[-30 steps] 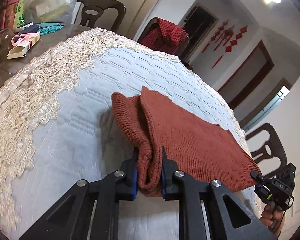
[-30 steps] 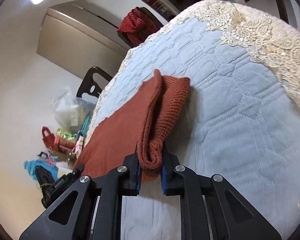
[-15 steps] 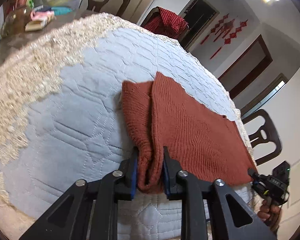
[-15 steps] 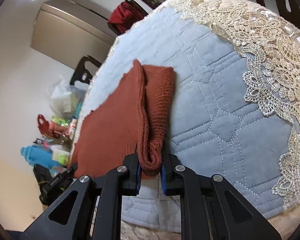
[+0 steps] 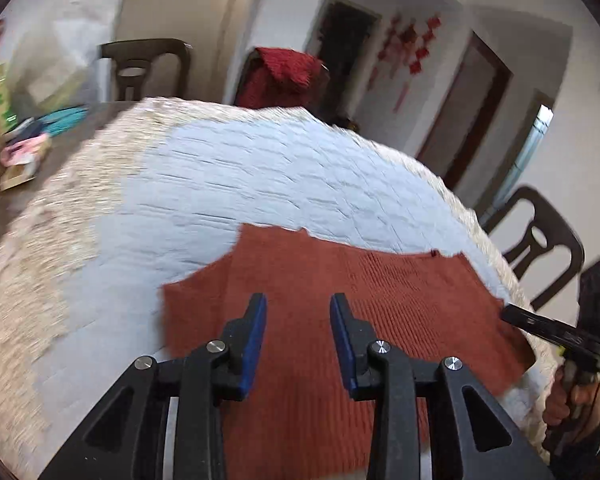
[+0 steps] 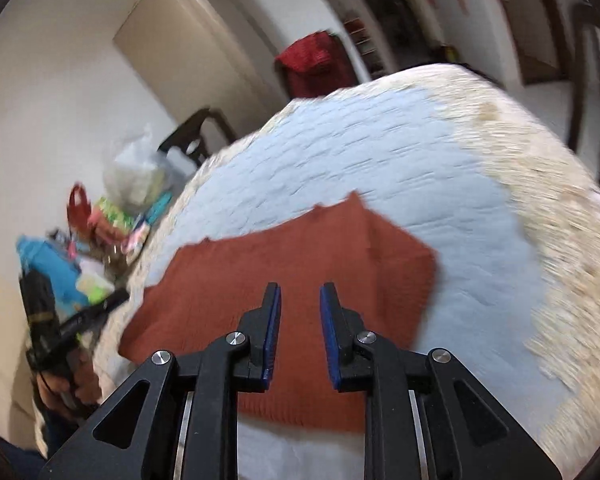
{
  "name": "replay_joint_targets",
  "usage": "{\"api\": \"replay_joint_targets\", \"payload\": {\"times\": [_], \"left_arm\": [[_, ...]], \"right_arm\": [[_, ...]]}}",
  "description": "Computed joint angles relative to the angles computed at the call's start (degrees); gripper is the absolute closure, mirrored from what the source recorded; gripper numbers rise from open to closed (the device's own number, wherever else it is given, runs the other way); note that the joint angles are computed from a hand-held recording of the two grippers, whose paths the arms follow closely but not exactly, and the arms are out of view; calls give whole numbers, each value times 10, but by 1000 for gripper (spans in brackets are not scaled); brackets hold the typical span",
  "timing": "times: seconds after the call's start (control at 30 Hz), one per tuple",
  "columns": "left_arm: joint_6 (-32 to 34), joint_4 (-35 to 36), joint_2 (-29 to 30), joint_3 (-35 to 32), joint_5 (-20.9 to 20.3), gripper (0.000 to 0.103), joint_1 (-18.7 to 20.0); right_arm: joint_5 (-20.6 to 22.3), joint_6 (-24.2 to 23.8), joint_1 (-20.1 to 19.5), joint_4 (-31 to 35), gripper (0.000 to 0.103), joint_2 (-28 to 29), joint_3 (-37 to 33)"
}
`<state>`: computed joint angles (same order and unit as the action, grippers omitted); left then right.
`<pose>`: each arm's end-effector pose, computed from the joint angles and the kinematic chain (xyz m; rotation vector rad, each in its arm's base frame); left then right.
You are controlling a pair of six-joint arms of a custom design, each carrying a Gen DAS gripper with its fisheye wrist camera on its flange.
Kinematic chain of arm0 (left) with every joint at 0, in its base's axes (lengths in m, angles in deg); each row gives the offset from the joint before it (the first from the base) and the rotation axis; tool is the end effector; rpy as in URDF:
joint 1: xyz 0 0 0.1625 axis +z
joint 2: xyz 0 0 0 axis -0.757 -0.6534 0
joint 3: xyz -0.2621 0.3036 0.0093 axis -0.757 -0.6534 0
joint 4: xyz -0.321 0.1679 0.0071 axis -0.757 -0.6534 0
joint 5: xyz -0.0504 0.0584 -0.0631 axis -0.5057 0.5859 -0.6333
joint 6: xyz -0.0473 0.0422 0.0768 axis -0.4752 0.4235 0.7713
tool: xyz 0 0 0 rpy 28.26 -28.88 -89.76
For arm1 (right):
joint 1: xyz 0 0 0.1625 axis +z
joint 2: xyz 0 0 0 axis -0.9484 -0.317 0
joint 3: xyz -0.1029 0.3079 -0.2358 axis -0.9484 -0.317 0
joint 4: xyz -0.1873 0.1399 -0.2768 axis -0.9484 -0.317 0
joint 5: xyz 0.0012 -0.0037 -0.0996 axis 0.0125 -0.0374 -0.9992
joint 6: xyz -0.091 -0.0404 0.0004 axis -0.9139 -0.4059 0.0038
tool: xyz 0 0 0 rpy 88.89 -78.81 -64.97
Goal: Fold small clothes
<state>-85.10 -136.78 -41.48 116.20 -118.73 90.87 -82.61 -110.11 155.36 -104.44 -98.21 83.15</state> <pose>-0.2320 -0.4961 0.1000 0.1246 2.3613 -1.1646 0.0738 -0.5899 0.2573 0.7060 -2.8471 0.6849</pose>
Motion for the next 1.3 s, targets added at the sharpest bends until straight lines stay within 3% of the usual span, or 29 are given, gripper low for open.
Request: {"api": "replay_joint_targets", "payload": {"times": [0.07,0.1,0.17,0.3,0.4,0.47,0.53,0.67,0.87,1.07,1.2,1.3], "left_arm": [[-38,70,7,-22,8,68,16],[-45,88,8,-25,11,68,21],[-34,77,10,-19,24,68,16],[-44,103,1,-31,20,68,16],[-13,88,15,-53,29,68,18],[0,86,23,-66,26,68,27],[-35,130,23,-76,16,68,44],[-24,85,20,-59,5,68,45],[-32,71,11,-40,11,68,31],[-39,69,3,-19,24,68,6],[-24,55,12,-12,36,68,-12],[-40,79,15,-15,31,68,-5]], "right_arm": [[-32,1,2,-7,82,32,-22],[-38,5,1,-10,88,43,-32],[-17,14,-7,-4,89,48,-46],[-44,9,8,-15,89,55,-55],[-31,8,13,-11,88,58,-65],[-43,11,16,-17,88,70,-77],[-70,25,16,-16,87,87,-97],[-51,39,3,-6,88,86,-104],[-67,33,11,-19,87,78,-91],[-47,-29,33,-66,85,41,-21],[-50,-77,56,-53,85,37,11],[-56,-95,67,-50,85,50,17]]}}
